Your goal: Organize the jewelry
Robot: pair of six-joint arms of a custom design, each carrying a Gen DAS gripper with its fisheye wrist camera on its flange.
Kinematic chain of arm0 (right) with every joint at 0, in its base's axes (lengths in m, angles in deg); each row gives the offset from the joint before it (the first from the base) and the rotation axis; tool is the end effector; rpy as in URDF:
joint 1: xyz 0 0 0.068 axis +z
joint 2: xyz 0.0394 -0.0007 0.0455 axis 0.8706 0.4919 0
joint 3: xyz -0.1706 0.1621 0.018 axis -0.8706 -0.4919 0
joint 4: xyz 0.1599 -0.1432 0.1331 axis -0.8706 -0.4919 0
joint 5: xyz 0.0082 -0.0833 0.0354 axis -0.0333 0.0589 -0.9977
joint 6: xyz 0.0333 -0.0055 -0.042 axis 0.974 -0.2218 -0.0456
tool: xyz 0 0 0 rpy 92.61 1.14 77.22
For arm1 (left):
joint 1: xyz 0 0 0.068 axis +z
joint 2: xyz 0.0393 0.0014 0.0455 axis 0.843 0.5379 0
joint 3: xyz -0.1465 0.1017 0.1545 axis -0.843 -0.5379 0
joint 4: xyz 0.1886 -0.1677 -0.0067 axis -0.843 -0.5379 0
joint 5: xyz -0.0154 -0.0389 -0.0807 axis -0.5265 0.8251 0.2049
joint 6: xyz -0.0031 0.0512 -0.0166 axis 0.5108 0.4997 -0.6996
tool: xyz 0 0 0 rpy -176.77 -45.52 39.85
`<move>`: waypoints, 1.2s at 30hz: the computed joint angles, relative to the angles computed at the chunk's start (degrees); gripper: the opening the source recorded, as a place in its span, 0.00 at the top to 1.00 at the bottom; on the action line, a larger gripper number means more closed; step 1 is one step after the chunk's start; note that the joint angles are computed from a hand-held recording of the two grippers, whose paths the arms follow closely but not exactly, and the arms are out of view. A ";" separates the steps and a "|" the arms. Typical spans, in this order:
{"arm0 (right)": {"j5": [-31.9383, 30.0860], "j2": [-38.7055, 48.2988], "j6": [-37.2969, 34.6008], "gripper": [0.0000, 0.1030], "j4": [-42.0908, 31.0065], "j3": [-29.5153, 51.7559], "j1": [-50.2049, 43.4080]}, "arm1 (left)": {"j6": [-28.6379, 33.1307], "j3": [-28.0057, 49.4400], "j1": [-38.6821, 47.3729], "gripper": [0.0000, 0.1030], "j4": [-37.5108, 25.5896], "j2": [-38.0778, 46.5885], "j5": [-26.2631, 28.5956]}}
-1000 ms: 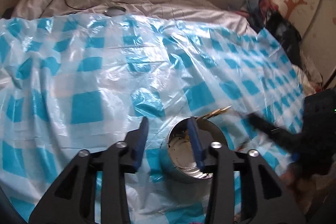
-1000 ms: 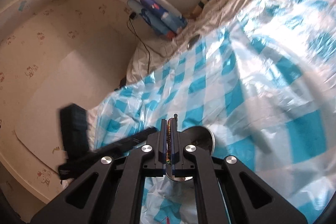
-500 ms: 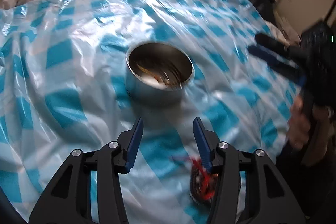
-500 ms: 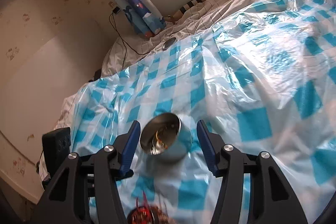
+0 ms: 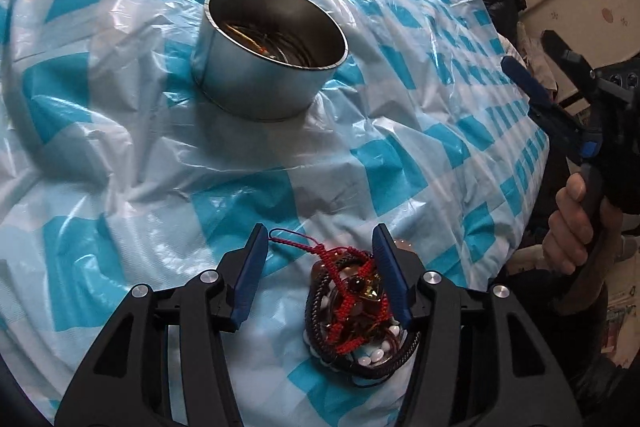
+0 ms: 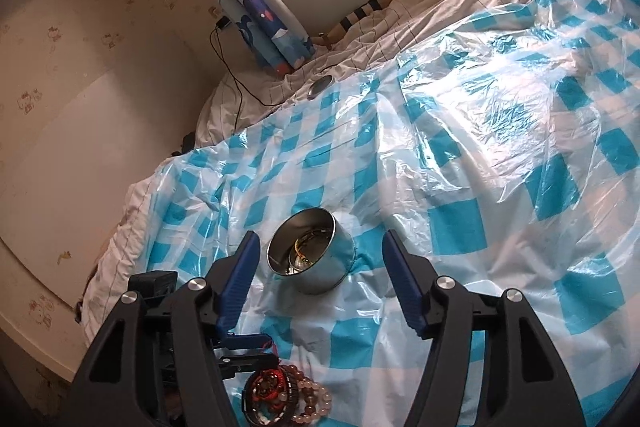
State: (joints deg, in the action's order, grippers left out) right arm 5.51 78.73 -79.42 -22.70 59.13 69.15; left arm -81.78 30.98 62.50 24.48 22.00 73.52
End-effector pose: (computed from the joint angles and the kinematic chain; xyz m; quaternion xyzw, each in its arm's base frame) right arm 0.2924 0.0686 0.3225 -0.1496 0.8632 0.3766 0.3011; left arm 0.2057 0.0007 0.2520 -0.0385 0.9510 -0.2475 0.1811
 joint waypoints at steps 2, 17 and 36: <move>-0.31 0.17 -0.07 0.37 -0.25 0.09 -0.30 | -0.97 -0.81 -1.61 0.79 1.84 -0.78 -1.05; -0.72 1.04 -4.18 0.34 -4.72 0.89 2.69 | 2.55 3.75 10.25 0.97 3.37 -6.55 16.10; 3.79 4.40 -11.95 0.33 -11.03 0.68 12.49 | 2.77 6.27 25.65 0.97 1.92 -4.23 22.97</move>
